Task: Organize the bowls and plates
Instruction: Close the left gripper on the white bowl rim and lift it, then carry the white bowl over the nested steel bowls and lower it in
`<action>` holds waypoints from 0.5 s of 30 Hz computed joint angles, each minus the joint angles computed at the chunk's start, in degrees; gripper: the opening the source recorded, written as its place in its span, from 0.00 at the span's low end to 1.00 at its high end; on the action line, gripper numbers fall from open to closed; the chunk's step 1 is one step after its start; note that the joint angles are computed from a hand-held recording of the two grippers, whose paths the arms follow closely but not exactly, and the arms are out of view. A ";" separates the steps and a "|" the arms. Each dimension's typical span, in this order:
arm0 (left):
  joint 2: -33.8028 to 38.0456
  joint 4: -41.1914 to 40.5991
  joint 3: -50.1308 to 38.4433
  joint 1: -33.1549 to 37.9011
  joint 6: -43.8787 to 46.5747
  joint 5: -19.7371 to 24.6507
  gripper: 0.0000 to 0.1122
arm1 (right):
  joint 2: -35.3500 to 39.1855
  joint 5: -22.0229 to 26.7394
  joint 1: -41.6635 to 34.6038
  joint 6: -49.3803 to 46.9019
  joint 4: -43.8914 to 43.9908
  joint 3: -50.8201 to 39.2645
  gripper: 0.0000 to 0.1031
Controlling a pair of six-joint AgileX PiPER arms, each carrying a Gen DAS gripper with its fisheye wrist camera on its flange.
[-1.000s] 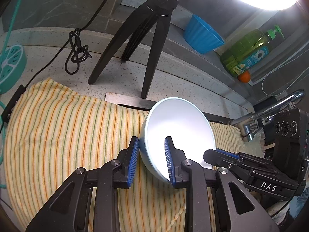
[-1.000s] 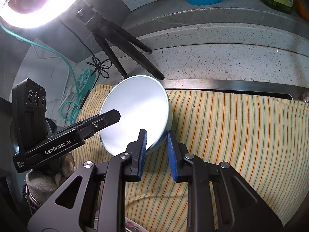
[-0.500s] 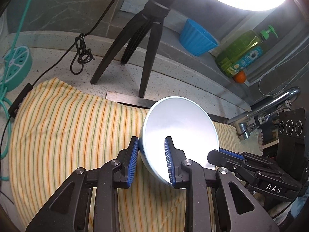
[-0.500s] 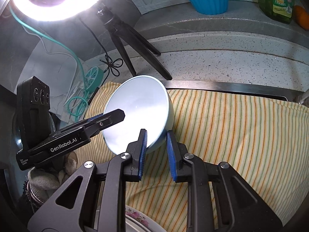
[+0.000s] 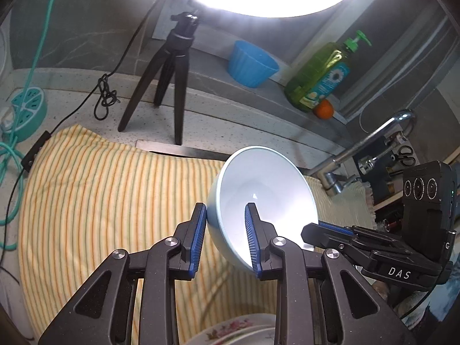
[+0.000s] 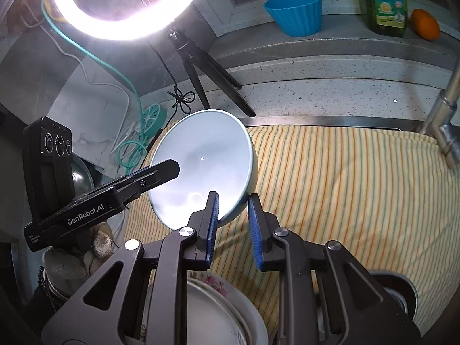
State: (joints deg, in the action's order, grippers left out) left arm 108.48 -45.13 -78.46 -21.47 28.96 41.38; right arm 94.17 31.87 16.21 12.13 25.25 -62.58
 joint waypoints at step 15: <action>-8.79 -3.24 8.93 -9.71 -0.82 -3.69 0.22 | -22.78 3.69 0.36 13.65 -11.51 14.39 0.21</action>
State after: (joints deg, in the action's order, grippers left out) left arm 99.69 -48.37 -69.53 -31.18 28.13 37.69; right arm 71.39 35.56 16.57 25.78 13.74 -48.19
